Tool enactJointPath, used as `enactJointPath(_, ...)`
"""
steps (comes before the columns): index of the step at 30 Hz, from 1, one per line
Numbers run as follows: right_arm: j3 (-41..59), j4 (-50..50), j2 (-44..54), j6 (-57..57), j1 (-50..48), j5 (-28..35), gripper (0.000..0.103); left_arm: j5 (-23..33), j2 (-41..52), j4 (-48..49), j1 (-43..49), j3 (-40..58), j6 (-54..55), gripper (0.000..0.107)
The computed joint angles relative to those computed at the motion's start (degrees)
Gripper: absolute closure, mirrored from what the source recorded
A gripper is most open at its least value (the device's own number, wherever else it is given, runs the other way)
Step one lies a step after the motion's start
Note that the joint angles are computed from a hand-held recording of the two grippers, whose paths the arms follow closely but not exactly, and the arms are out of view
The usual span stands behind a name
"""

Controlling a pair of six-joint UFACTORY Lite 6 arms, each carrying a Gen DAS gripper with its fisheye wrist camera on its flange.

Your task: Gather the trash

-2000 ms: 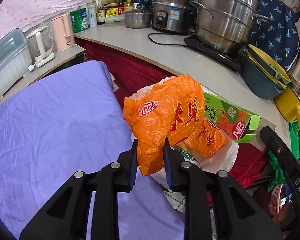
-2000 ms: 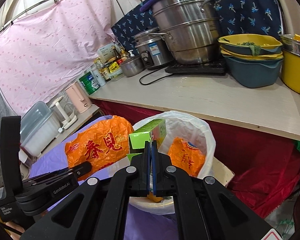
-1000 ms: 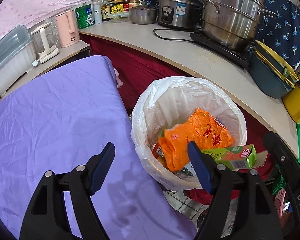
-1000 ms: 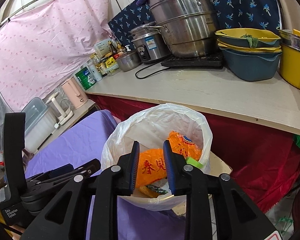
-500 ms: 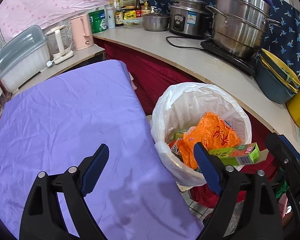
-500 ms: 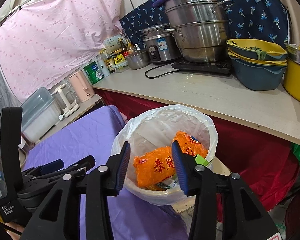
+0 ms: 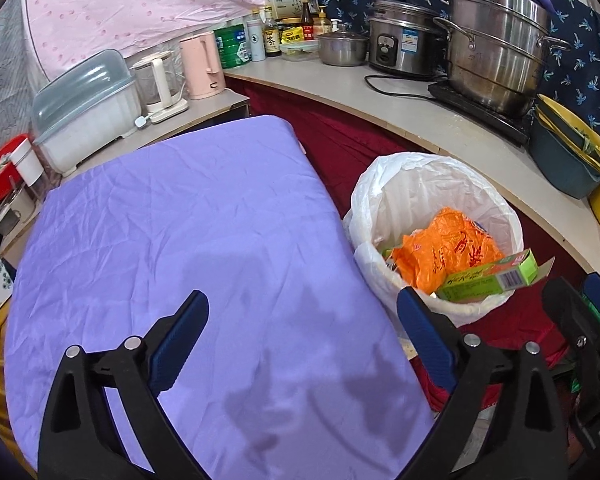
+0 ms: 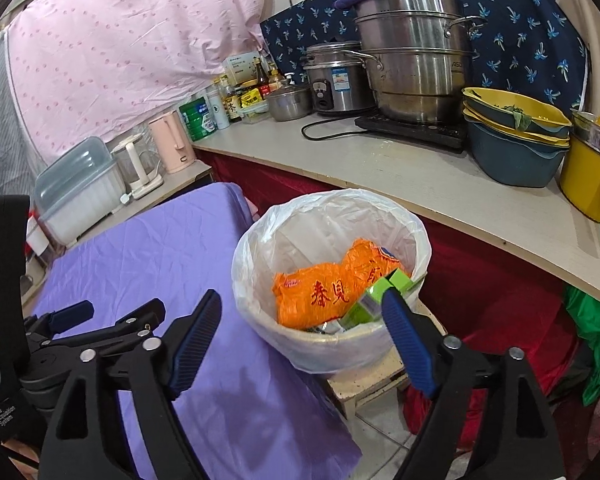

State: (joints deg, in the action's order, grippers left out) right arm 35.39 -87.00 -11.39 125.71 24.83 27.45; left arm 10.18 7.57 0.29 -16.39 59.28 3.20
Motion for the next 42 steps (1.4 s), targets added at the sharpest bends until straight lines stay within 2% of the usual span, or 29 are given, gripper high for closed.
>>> enactJointPath(1,-0.2,1.3,-0.2,-1.2,0.9,0.5,0.018,-0.1,-1.2,0.6,0.3,-1.4,-0.5,0.015)
enactJointPath(13,-2.1,12.6,-2.6,-9.1,9.8,6.4,0.018,-0.7,-9.6,4.7,4.2,-12.0,-4.2,0.014)
enactJointPath(18,-3.2,15.6,-4.2,-10.6,12.0,8.4,0.018,-0.8,-12.4,-0.7,6.0,-15.2,1.7,0.014)
enactJointPath(24,-4.0,17.7,-6.0,-11.9,14.7,10.8,0.018,-0.7,-15.7,-1.5,6.0,-18.3,3.0,0.014)
enactJointPath(30,-4.9,18.3,-7.2,-12.4,15.9,11.3,0.018,-0.2,-18.2,4.4,3.8,-19.9,-3.4,0.014)
enactJointPath(35,-5.0,18.7,-7.2,-12.8,17.1,13.3,0.018,-0.1,-18.8,14.1,1.2,-20.7,-13.6,0.014)
enactJointPath(37,-5.4,18.7,-7.8,-12.7,16.9,13.2,0.018,0.0,-18.6,12.9,0.9,-20.7,-12.7,0.014)
enactJointPath(42,-6.3,18.6,-8.5,-12.2,16.5,13.2,0.018,0.4,-18.3,16.7,-0.4,-20.5,-16.8,0.014)
